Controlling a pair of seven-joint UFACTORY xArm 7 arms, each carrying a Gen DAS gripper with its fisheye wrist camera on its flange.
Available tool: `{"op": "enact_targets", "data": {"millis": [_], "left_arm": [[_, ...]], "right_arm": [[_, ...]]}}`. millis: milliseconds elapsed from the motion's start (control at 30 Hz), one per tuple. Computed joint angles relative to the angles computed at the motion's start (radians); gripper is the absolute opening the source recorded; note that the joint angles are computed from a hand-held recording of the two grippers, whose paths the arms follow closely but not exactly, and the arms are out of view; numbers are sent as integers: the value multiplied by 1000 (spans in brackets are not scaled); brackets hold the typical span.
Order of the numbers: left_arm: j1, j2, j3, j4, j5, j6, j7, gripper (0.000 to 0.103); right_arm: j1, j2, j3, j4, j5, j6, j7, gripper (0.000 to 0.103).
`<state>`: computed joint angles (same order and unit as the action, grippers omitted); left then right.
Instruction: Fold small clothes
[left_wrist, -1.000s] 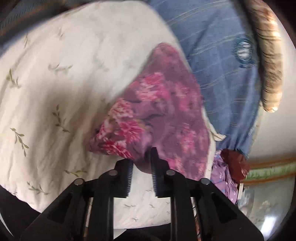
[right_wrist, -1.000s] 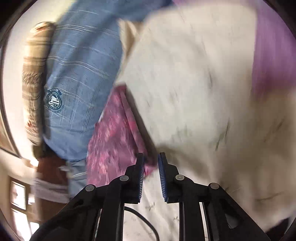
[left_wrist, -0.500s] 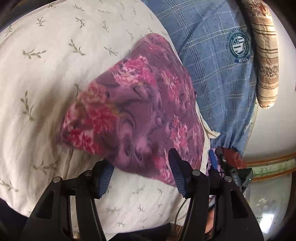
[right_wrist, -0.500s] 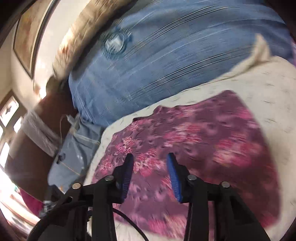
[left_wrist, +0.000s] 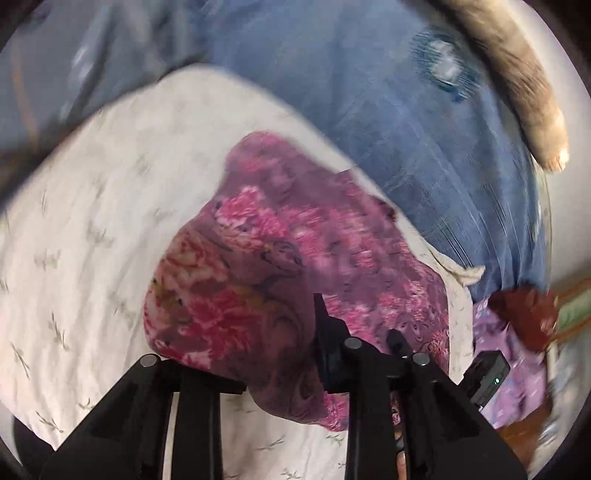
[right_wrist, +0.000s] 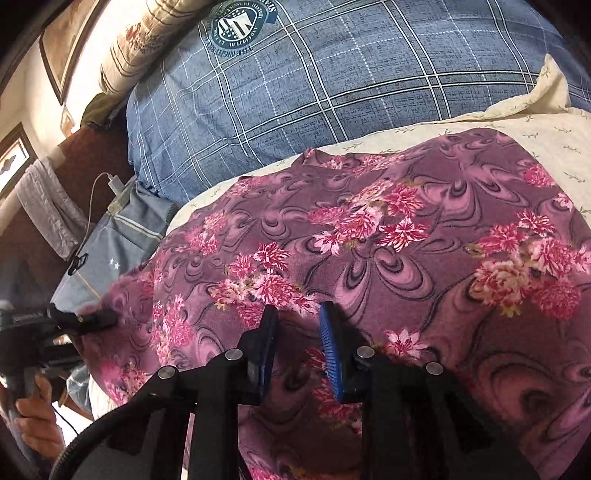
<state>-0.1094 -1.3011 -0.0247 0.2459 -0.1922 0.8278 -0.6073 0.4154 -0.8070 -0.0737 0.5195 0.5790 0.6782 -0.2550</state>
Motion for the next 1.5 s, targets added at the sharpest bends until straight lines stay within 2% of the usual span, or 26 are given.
{"op": "enact_targets", "data": {"millis": [67, 167, 333, 433, 567, 733, 833, 933, 1000, 1100, 1133, 1300, 1400, 1467, 1500], "left_arm": [[-26, 69, -66, 65, 24, -37, 8, 22], [-64, 175, -112, 150, 44, -95, 14, 21], [-127, 338, -181, 281, 70, -166, 6, 21], [-167, 425, -215, 345, 89, -195, 9, 21], [-236, 575, -250, 430, 94, -237, 15, 21], [-310, 760, -275, 538, 106, -231, 40, 21], [-359, 895, -239, 629, 62, -167, 88, 21], [-381, 953, -208, 688, 2, -95, 115, 24], [-382, 952, -196, 703, -26, -65, 129, 29], [-406, 929, -147, 710, -152, -51, 205, 34], [-411, 924, -133, 716, -189, -36, 228, 41], [-373, 820, -127, 685, -222, -37, 234, 48], [-355, 684, -100, 579, -243, -35, 234, 57], [-334, 562, -81, 470, -248, -25, 217, 62], [-326, 498, -69, 408, -259, -25, 205, 64]], "right_arm": [[-4, -51, -20, -40, 6, 12, -13, 23], [-13, -121, -71, -85, 20, 50, -34, 23], [-47, -181, -110, -113, 65, 101, -15, 23], [-107, -289, -172, -161, 83, 180, 6, 23], [-157, -320, -272, -185, 114, 258, -38, 17], [-265, -353, -334, -210, 168, 351, -35, 16], [-320, -349, -377, -213, 186, 415, -42, 13], [-361, -313, -408, -203, 202, 465, -72, 6], [-386, -292, -415, -194, 213, 493, -95, 6], [-425, -270, -410, -184, 223, 528, -128, 6], [-437, -270, -401, -183, 229, 539, -130, 6], [-479, -257, -370, -173, 244, 584, -137, 6], [-512, -226, -376, -128, 196, 654, -105, 7], [-566, -228, -387, -82, 116, 712, -93, 20], [-591, -234, -396, -65, 85, 732, -95, 20]]}}
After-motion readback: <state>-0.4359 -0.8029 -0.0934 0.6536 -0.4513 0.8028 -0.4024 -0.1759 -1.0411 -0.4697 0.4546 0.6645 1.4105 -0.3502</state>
